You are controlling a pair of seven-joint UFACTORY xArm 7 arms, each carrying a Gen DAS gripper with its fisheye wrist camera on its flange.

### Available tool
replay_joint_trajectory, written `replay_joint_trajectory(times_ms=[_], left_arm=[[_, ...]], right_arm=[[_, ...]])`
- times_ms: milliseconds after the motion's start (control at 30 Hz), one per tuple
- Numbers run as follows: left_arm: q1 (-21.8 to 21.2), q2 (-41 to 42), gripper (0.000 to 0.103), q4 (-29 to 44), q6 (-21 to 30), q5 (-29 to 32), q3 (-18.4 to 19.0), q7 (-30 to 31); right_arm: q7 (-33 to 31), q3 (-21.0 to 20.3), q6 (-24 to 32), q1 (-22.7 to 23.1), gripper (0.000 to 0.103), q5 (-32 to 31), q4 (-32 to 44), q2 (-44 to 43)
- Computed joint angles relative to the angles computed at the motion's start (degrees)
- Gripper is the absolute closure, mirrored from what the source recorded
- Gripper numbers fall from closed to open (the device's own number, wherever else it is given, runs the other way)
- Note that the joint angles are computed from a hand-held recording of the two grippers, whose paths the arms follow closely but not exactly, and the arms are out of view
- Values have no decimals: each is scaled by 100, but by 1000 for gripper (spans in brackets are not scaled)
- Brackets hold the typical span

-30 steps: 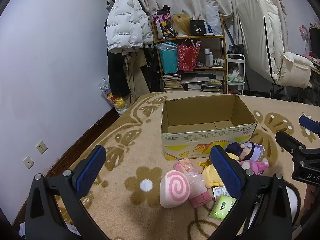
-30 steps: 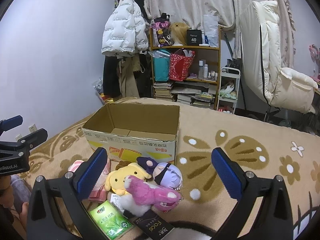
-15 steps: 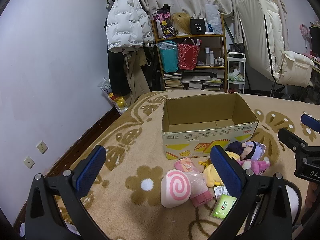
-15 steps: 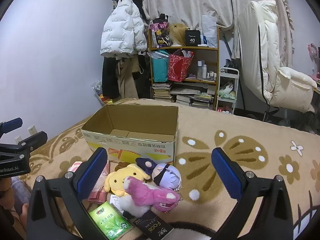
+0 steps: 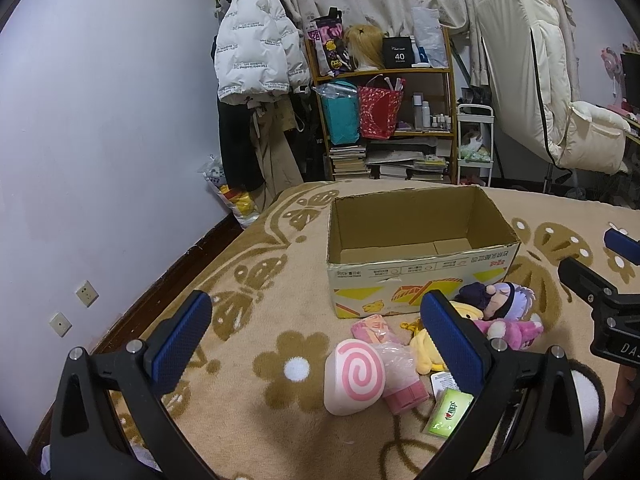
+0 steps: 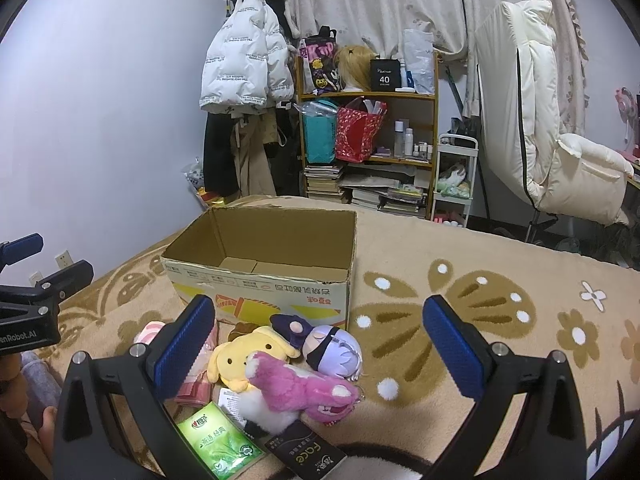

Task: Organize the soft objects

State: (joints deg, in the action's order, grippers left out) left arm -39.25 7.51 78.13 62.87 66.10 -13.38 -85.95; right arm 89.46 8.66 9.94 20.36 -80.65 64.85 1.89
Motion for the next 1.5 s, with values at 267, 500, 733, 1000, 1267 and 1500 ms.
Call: replay_joint_trajectory(times_ms=[267, 500, 733, 1000, 1267, 1500], left_arm=[[-1, 57, 0, 25, -41, -55, 17, 86], [-27, 64, 0, 60, -34, -88, 35, 130], [-45, 67, 0, 68, 10, -100, 31, 140], [-25, 95, 0, 95, -80, -189, 47, 275], [288, 118, 0, 161, -753, -934, 192, 708], [466, 248, 0, 381, -890, -1232, 340, 952]], right_arm=[[5, 0, 9, 4, 0, -9, 1, 0], [-13, 2, 16, 6, 0, 7, 2, 3], [-20, 1, 8, 7, 0, 13, 3, 5], [-162, -8, -62, -4, 0, 160, -5, 21], [-576, -100, -317, -18, 0, 630, -19, 160], [-1587, -220, -399, 121, 0, 1641, 157, 459]])
